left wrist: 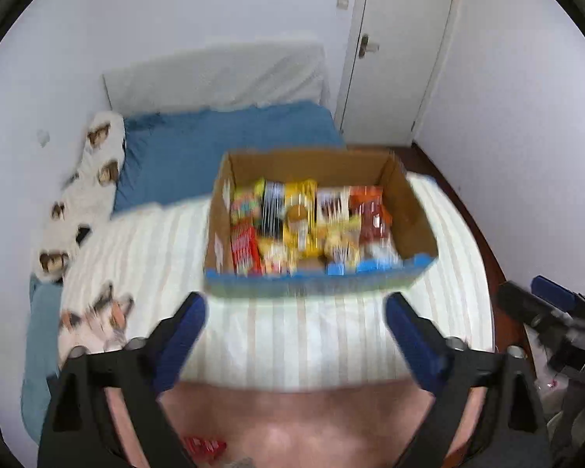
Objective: Organize snacks
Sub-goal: 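Grasp the small red packet with the left gripper while the right grasps the panda-print bag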
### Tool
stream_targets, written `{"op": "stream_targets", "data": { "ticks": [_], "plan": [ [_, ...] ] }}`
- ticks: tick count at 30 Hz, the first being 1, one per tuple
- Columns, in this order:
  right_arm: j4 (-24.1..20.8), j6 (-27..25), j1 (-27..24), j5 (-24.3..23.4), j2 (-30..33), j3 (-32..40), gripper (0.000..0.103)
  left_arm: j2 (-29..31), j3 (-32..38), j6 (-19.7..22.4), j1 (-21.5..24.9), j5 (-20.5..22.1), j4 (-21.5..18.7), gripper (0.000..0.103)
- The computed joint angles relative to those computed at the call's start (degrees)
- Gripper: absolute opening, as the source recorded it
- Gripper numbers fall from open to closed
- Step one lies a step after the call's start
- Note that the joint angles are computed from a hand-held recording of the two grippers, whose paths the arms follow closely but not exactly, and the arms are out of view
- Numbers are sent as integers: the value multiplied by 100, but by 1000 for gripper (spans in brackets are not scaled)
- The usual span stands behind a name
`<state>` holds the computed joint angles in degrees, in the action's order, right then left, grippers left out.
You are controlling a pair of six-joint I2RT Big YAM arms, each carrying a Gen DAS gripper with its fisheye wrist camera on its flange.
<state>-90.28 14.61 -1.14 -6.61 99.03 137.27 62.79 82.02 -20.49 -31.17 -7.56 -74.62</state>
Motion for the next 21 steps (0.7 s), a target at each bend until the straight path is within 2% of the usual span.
{"op": "stream_targets", "data": {
  "ticks": [3, 5, 9, 14, 15, 16, 17, 21],
  "plan": [
    [182, 217, -356, -62, -567, -1297, 102, -198, -591, -230, -23, 38, -25, 103],
    [187, 314, -587, -75, -793, -1921, 102, -248, -1036, -359, 26, 209, -68, 103],
    [216, 112, -925, 136, -1030, -3100, 102, -302, -1732, -576, -35, 195, -39, 103],
    [366, -634, -932, 527, -804, -3803, 102, -305, -2394, -780, -180, 66, 36, 103],
    [455, -666, -898, 744, -742, -3921, 102, -290, -2497, -809, -187, 58, 35, 103],
    [543, -663, -897, 756, -693, -4011, 101, -291, -2580, -846, -197, 56, 17, 103],
    [611, -648, -898, 723, -634, -4079, 99, -291, -2676, -860, -190, 49, 13, 103],
    [745, -319, -781, 756, -516, -4259, 70, -417, -2893, -828, -2, -5, -48, 103]
  ]
}}
